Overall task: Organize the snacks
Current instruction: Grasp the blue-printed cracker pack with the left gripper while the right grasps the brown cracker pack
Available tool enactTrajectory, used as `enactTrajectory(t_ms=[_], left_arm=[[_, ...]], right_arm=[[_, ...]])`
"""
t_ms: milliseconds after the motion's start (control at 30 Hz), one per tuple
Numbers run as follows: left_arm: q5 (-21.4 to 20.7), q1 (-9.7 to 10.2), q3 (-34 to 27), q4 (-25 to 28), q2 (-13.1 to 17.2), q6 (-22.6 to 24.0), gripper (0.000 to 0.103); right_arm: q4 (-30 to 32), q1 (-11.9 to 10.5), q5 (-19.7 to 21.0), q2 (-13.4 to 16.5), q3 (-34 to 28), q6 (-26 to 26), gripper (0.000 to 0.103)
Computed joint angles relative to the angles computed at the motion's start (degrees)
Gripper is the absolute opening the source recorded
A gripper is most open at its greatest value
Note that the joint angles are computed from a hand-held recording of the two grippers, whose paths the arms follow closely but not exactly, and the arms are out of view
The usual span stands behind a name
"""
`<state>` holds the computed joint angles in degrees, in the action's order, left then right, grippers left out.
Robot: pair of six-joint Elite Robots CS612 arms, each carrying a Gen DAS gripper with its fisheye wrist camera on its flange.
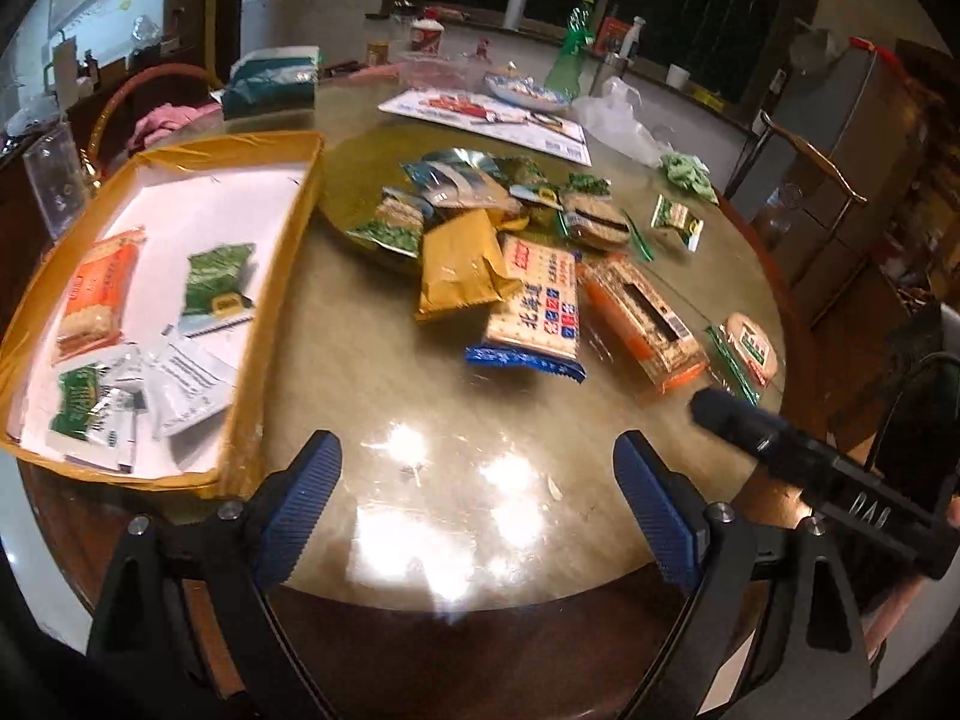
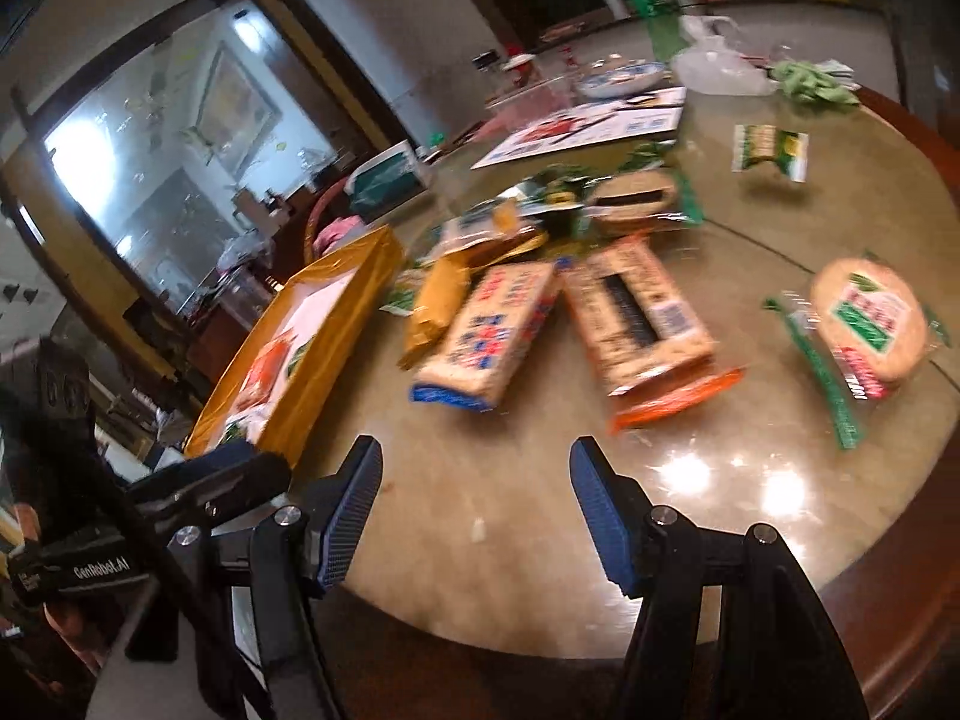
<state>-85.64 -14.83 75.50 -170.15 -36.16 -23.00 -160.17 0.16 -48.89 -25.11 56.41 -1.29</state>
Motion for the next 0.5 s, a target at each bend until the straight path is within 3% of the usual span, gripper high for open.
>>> enactTrajectory(t_ms=[167, 300, 367, 500], left_arm=[[-1.5, 0.15, -2.6, 1.9, 1.3, -0.3, 0.092], [-2.6, 0.4, -5.1, 3.2, 2.6, 0.2, 0.092], [-0.9, 0.15, -6.4, 2.9, 3.3, 2.8, 0.092], [1.8, -0.23, -8.7, 4.9, 4.5, 5.8, 0.092]], right_arm=[[-3.6, -1.5, -2.8, 0.4, -0.6, 4.2, 0.065], [-3.1, -2.1, -3.8, 1.4, -2.7, 6.1, 0.065], [0.6, -1.9, -2.7, 2.7, -5.9, 3.9, 0.065], [9.6, -0.1, -7.3, 6.0, -14.2, 0.1, 0.065]])
